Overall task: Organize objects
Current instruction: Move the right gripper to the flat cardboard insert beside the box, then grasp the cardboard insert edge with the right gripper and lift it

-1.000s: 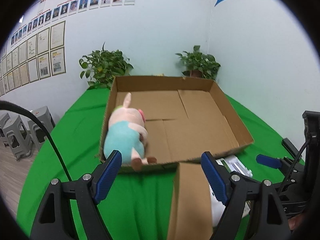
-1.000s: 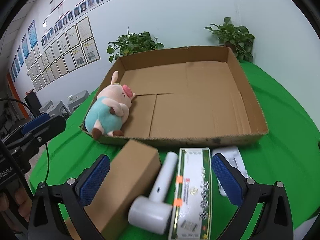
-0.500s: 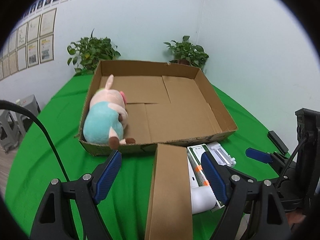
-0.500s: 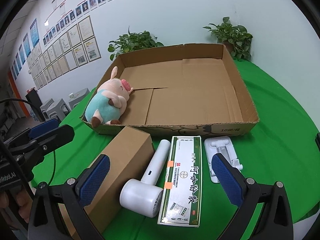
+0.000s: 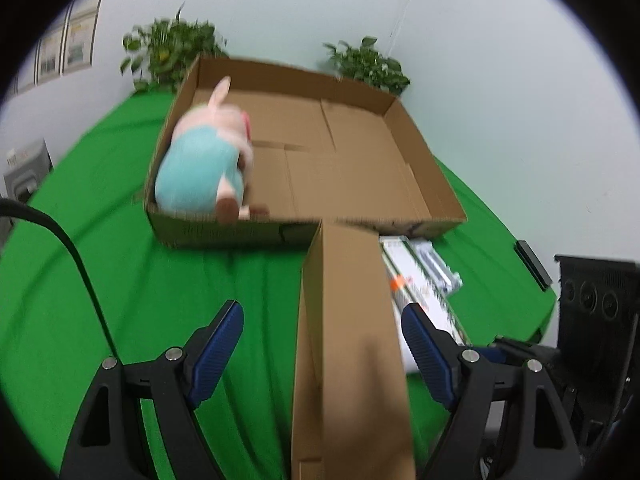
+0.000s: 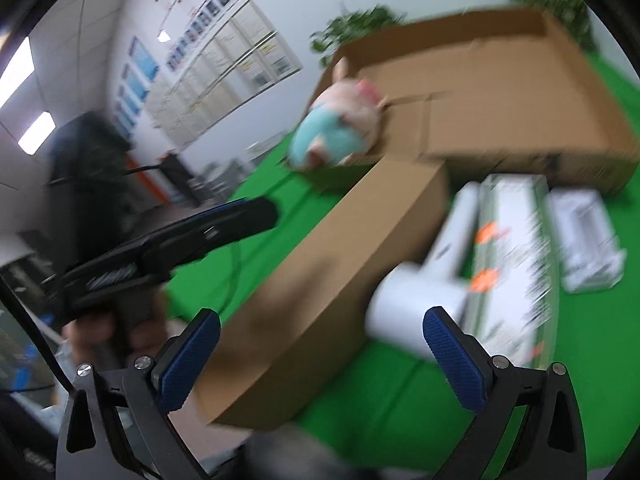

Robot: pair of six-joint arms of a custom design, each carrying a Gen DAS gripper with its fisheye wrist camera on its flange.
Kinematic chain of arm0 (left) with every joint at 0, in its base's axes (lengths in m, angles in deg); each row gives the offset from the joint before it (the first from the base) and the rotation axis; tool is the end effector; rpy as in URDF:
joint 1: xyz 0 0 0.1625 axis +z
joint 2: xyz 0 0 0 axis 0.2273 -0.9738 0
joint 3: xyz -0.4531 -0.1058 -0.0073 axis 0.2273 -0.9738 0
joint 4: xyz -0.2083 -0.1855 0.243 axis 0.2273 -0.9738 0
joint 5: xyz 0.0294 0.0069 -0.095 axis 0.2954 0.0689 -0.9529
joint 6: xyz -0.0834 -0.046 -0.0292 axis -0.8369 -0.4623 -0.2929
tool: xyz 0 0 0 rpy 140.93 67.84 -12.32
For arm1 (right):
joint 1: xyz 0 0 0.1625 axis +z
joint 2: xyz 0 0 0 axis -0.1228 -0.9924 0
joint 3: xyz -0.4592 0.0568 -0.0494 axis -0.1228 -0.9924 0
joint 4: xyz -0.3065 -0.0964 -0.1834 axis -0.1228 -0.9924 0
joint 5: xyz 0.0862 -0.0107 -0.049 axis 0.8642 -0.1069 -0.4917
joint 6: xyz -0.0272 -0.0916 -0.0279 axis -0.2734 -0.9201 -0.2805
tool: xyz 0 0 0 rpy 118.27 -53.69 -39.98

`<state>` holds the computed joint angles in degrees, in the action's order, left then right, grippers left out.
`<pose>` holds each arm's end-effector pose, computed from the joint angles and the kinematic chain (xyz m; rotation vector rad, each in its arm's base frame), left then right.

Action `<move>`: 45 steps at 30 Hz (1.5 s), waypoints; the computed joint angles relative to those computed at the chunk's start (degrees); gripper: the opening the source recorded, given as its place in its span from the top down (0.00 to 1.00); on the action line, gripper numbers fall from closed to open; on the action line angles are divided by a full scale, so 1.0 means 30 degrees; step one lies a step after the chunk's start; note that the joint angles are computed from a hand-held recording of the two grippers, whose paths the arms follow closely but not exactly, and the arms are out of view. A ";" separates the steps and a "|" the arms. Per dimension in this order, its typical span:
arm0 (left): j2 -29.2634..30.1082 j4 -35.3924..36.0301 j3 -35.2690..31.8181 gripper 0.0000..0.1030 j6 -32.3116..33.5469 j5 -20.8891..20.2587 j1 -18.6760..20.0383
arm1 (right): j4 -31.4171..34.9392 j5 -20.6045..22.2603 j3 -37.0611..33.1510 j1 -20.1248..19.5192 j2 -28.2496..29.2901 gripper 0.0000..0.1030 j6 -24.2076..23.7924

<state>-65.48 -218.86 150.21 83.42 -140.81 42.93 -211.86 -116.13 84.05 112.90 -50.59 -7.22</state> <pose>-0.1871 -0.5900 0.3243 0.7433 2.6571 -0.7814 0.2823 -0.5529 0.1337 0.5973 -2.8921 0.7417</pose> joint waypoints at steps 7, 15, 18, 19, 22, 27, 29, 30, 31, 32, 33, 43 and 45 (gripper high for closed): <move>-0.0242 0.1933 0.0102 0.48 -0.0962 -0.2850 0.1102 | 0.1774 0.0916 -0.0392 0.0351 0.1032 0.02 -0.0079; -0.0769 0.2561 0.0389 0.74 -0.0686 -0.4559 0.1327 | 0.2943 0.0404 -0.1658 0.0959 0.1906 0.02 -0.0281; -0.1065 0.2460 0.0465 0.81 -0.0976 -0.5218 0.1559 | 0.3242 0.0179 -0.2032 0.1005 0.2077 0.02 -0.0305; -0.1183 0.2451 0.0495 0.85 -0.0991 -0.5384 0.1568 | 0.3406 0.0292 -0.2177 0.1006 0.2157 0.02 -0.0218; -0.1623 0.2234 0.0831 0.91 -0.0779 -0.5626 0.1317 | 0.4249 0.1301 -0.2599 0.0791 0.2311 0.02 -0.0128; -0.1797 0.2144 0.1082 0.91 -0.0706 -0.5445 0.1022 | 0.4891 0.2616 -0.3379 0.0643 0.2756 0.03 -0.0023; -0.1693 0.2190 0.1053 0.91 -0.0927 -0.5249 0.1120 | 0.4942 0.2410 -0.3483 0.0602 0.2781 0.03 0.0150; -0.1683 0.2073 0.1083 0.91 -0.0998 -0.5351 0.1197 | 0.4887 0.2200 -0.3431 0.0563 0.2729 0.04 0.0226; -0.1672 0.1941 0.1117 0.91 -0.0970 -0.5298 0.1200 | 0.4645 0.2140 -0.3263 0.0452 0.2617 0.04 0.0393; -0.1692 0.1752 0.1193 0.91 -0.0919 -0.5042 0.1158 | 0.4553 0.2494 -0.3125 0.0259 0.2484 0.05 0.0751; -0.1717 0.1610 0.1193 0.91 -0.0868 -0.4880 0.1124 | 0.4245 0.2304 -0.2973 0.0213 0.2355 0.04 0.0957; -0.1380 0.2275 0.0269 0.67 -0.0927 -0.2339 0.1567 | 0.2233 -0.0938 -0.2529 0.0861 0.1869 0.14 0.1072; -0.1074 0.2848 0.0064 0.67 -0.1043 -0.2427 0.1759 | 0.2607 -0.1645 -0.2781 0.1034 0.2045 0.26 0.1101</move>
<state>-68.70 -210.32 150.41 80.29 -148.09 48.21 -204.04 -121.07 75.71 116.01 -44.45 -3.92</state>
